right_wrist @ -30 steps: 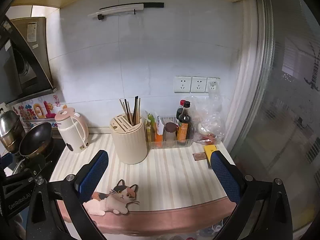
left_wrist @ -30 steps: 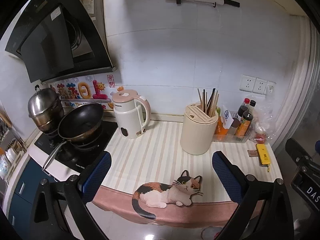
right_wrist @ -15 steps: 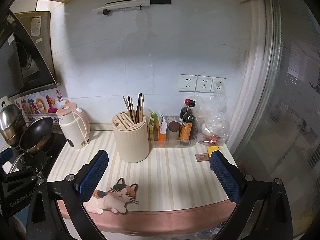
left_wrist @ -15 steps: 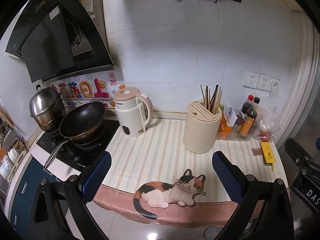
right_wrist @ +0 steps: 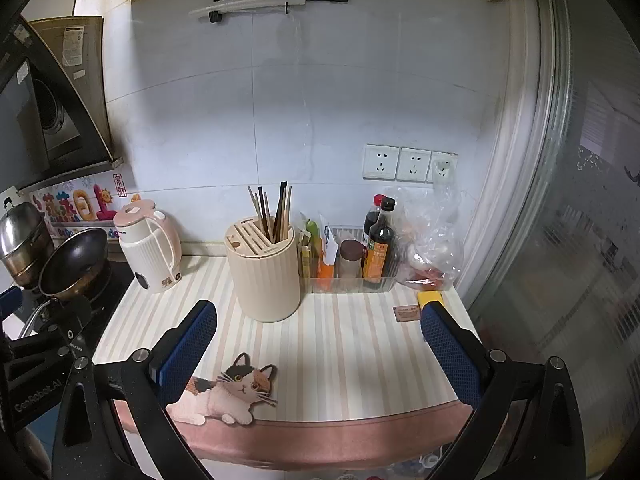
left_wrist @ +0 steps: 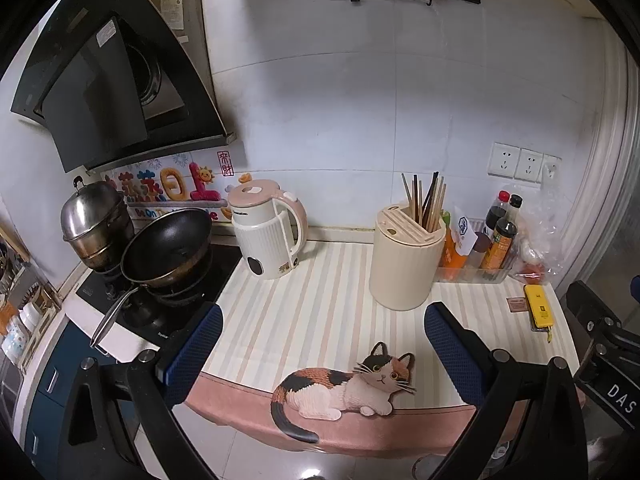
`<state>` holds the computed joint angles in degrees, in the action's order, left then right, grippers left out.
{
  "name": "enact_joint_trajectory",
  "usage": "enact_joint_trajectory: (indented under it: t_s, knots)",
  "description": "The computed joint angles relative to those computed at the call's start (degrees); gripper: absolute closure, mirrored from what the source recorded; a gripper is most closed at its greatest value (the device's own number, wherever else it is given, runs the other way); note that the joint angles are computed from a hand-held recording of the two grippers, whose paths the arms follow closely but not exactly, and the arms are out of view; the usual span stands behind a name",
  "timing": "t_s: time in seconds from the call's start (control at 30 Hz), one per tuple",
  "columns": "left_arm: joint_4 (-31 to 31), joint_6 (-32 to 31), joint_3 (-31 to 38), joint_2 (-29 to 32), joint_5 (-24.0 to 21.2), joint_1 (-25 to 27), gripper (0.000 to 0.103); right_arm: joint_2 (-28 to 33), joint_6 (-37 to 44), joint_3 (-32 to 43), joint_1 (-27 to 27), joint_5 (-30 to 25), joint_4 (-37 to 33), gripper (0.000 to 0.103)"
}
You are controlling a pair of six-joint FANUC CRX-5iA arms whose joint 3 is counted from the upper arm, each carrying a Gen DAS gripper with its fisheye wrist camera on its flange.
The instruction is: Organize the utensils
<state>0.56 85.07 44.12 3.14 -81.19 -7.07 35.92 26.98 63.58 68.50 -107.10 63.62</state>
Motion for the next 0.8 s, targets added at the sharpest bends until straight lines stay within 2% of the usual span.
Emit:
enact_joint_trajectory:
  t_s: [0.43, 0.8]
  knots:
    - [0.6, -0.7, 0.0, 0.2, 0.2, 0.4, 0.000, -1.7, -1.4, -3.4, -0.5, 0.8, -1.3, 0.000]
    - [1.1, -1.3, -0.3, 0.6, 0.7, 1.1, 0.000, -0.8, -0.4, -1.9, -0.9, 1.1, -1.8, 0.000]
